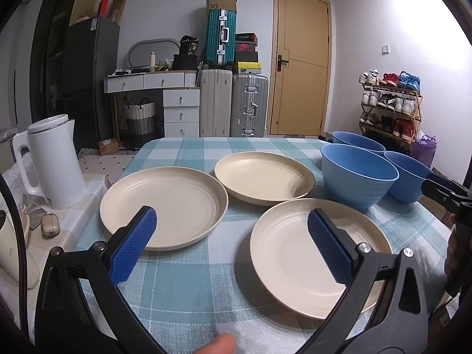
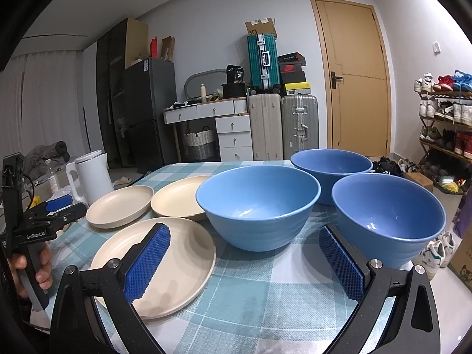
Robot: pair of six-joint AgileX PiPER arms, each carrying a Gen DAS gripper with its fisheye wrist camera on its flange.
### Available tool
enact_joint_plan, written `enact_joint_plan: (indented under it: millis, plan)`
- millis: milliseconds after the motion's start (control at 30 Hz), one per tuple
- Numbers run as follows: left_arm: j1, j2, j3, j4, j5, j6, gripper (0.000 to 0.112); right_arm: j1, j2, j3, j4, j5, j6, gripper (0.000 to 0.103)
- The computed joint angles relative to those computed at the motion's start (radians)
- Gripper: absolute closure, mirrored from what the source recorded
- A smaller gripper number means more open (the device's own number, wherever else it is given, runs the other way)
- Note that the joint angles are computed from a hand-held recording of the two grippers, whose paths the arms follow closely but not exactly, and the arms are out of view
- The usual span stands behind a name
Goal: Organize plates and bowls
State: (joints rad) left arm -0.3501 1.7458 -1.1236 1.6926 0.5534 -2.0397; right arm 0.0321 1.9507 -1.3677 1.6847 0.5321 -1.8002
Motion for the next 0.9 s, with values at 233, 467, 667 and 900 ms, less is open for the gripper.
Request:
enact_joint_plan:
  millis: [233,467,667,900]
  plan:
    - [0.028,-0.061,-0.013,-0.182,-0.034,0.182,0.01,0.014,-0.015,-0.055,-0.165,0.001,0.18,0.0]
    - [0.07,-0.118,-0.044,-0.388,-0.049,0.393,0.01,0.036,-0.021,-0.143,-0.378,0.032,0.428,0.0]
    - [0.122,-0.156,-0.075,-0.624,-0.047,0.62,0.01,0.073,-0.022,-0.238,-0.554,0.058,0.63,0.0]
    - [0.178,-0.178,-0.107,-0.747,0.013,0.758,0.01,0.134,0.02,-0.407,-0.742,0.116,0.846,0.0]
